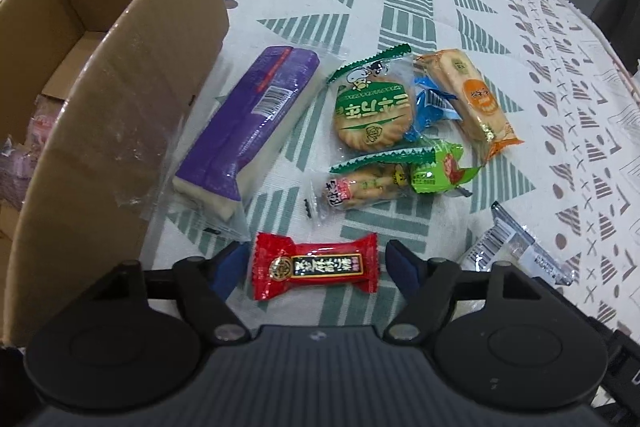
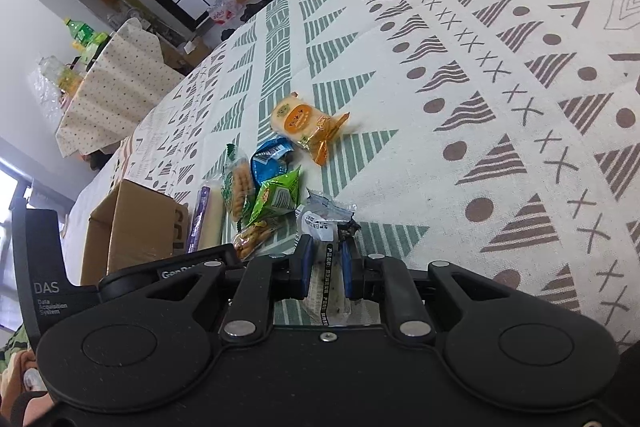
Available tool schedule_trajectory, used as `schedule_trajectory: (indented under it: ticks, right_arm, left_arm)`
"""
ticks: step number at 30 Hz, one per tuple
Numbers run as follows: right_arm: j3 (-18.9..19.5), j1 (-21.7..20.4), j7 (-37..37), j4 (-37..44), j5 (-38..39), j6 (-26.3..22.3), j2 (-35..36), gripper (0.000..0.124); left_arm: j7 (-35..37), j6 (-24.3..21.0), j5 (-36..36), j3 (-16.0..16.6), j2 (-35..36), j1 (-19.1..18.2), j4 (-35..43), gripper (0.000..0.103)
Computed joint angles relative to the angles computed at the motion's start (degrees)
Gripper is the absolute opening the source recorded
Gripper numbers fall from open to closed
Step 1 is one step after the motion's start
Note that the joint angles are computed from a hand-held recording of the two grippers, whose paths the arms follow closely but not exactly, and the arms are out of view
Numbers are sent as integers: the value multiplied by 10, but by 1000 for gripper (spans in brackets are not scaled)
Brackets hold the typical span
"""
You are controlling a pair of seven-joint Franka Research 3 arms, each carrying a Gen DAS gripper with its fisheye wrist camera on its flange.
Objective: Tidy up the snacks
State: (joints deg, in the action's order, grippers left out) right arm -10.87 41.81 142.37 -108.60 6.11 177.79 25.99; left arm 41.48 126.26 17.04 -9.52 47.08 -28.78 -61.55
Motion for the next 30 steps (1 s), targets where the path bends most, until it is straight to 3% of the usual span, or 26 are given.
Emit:
schedule_trajectory:
  ticks: [3,4,7,17,24,30]
  right_arm:
    - [4,-4,-2,0,2,-1,0,15]
    - [4,-4,-2,1,3,-2,0,15]
    - [0,0,-1,3,-2,-7,0,15]
    - [-34,30,38,14,-49,-27,-7,15]
    - [-66,58,84,40,-121,-45,-6,13]
    - [-66,59,110,78,-177,-62,-1,13]
  left_arm:
    - [-2,4,4,2,-2,-1,-3,54]
    - [1,12,0,-2,-6,3,-9,44]
    - [9,13,-3,-5,-9,5,-10,36]
    - [-8,93,-7,-9,-74,24,-99,36]
    - [-36,162,6,-7,-130,41,-175,36]
    - [-79,230,37,7,-179,47,-227,36]
